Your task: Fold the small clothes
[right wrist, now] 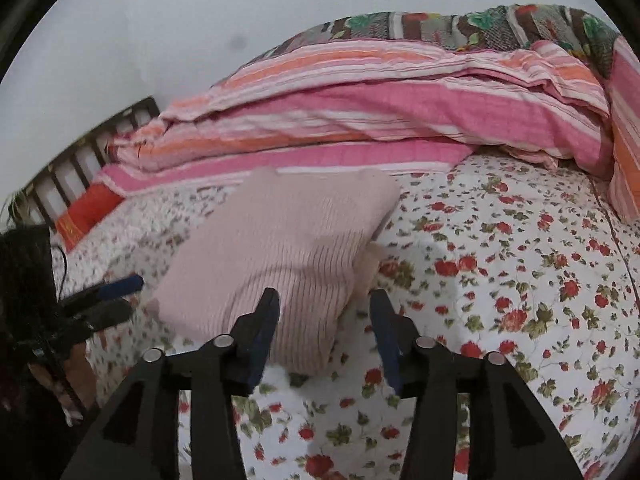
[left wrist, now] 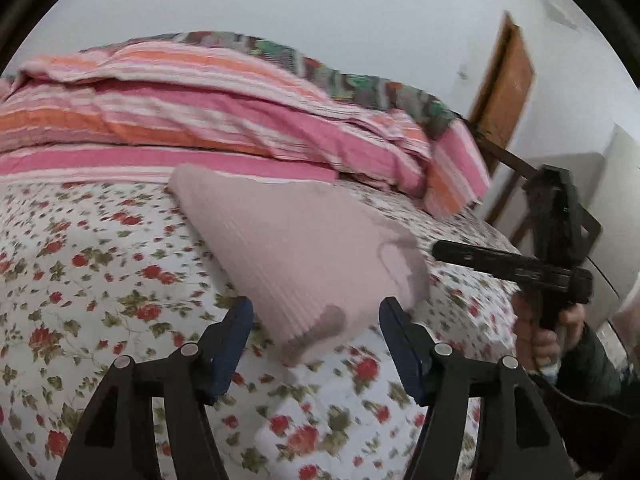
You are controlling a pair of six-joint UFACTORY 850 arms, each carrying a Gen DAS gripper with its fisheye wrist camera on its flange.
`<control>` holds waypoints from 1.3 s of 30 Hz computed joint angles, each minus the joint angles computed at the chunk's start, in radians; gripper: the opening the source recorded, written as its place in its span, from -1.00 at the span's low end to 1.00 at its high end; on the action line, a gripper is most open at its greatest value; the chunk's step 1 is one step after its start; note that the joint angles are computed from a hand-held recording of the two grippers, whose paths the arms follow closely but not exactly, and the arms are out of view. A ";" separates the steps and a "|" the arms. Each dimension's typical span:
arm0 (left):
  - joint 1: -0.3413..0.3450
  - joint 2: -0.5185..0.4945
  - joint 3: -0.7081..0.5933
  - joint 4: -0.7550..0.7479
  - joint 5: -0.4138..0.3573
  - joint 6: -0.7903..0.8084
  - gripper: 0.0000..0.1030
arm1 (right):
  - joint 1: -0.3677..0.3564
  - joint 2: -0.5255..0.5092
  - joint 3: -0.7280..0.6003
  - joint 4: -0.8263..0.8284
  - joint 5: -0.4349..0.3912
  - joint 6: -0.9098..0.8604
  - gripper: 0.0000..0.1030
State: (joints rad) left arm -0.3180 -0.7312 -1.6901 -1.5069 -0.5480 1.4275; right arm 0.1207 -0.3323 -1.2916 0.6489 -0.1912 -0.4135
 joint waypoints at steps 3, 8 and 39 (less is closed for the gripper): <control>0.004 -0.061 -0.088 0.107 0.001 -0.204 0.23 | -0.005 -0.039 -0.046 0.019 -0.002 0.038 0.17; 0.012 -0.196 -0.277 0.250 -0.080 -0.514 0.23 | -0.018 -0.137 -0.145 -0.031 -0.046 0.203 0.21; -0.039 -0.173 -0.242 0.315 0.044 -0.586 -0.42 | -0.005 -0.134 -0.069 0.601 -0.081 -0.346 -0.63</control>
